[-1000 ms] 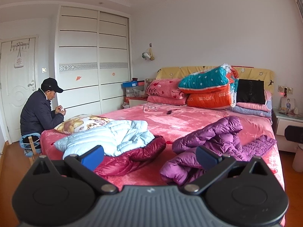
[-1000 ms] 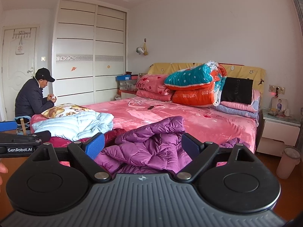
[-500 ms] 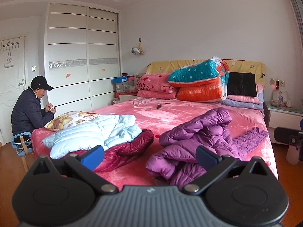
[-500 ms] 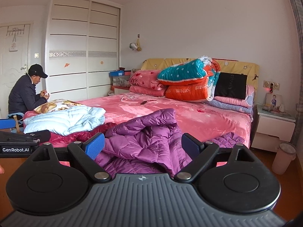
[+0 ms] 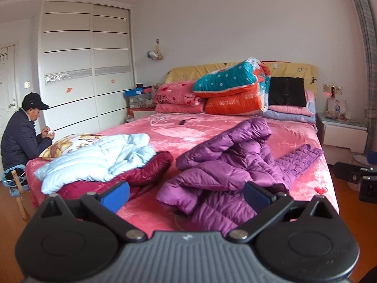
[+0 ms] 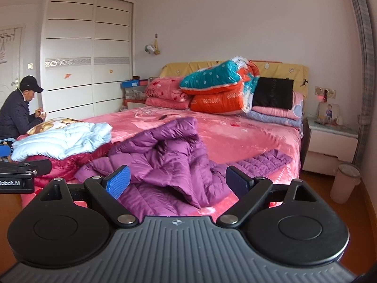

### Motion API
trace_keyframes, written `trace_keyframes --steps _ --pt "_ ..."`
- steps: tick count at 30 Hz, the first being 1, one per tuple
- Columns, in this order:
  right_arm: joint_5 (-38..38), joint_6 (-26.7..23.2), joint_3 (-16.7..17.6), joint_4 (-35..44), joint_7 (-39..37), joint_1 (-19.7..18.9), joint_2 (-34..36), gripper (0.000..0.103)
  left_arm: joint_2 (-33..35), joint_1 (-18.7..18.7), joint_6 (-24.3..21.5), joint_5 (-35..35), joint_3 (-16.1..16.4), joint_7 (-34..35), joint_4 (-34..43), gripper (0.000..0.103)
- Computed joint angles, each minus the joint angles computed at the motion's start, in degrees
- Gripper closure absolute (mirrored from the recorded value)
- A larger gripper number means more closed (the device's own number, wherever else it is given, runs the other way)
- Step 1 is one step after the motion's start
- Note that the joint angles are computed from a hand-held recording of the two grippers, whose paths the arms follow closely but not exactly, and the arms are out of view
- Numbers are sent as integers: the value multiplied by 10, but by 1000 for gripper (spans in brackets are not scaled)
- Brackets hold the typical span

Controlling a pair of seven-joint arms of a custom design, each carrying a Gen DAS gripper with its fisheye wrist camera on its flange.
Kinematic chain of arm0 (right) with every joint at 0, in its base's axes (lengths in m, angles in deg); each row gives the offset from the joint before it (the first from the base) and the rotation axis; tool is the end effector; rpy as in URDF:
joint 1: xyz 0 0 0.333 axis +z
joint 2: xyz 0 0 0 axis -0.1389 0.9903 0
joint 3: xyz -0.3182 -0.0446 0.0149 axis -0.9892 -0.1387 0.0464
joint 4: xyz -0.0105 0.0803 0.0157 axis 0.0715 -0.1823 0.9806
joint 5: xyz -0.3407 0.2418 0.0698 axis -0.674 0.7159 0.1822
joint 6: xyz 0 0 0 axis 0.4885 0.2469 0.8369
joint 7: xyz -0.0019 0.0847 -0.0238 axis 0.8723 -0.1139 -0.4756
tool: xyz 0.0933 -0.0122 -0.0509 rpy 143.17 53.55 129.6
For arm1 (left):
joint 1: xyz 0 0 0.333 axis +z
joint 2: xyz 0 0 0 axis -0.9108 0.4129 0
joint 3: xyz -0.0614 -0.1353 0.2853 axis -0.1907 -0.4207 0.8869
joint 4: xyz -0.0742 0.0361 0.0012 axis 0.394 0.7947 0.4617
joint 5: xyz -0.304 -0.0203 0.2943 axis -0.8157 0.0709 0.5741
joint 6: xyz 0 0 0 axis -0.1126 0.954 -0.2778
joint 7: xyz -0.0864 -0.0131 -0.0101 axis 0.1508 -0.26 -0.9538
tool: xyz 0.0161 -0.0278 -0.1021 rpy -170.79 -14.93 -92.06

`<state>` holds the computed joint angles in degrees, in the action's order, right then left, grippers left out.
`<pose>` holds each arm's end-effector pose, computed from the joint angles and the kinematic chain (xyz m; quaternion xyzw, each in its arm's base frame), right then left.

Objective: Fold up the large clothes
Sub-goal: 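Move both tools toward the crumpled purple jacket on the bed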

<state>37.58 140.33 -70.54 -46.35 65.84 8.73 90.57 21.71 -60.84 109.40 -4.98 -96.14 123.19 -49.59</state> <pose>0.6092 0.1882 0.6244 -0.6566 0.4360 -0.3289 0.5202 0.6030 -0.0655 0.7245 -0.6280 0.5216 -0.3222 0.4794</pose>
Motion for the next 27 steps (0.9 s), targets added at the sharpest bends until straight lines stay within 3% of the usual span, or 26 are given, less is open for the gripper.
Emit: trace_keyframes --steps 3,10,12,14,16,18,19,23,27 --pt "-47 5 -5 1 58 -3 14 0 12 -4 5 -6 0 8 5 1" --pt "-88 45 23 11 104 -42 63 0 41 -17 44 -23 9 26 2 1" --pt "-123 55 13 11 141 -38 78 0 50 -20 58 -16 12 31 1 1" --pt "-187 50 -33 12 215 -6 92 0 61 -26 68 -5 15 39 2 1" --pt "-199 40 -39 16 240 -8 103 0 75 -33 71 -3 18 59 7 1" --pt "-244 23 -81 19 307 18 115 0 89 -41 72 -14 21 85 13 1" --pt "-255 16 -86 24 328 18 122 0 97 -45 75 -17 23 96 15 1" --pt "-273 -16 -68 44 372 -14 147 0 135 -71 64 16 37 119 47 1" --pt "-300 -44 -48 69 409 -42 173 0 186 -94 41 3 47 166 93 1"
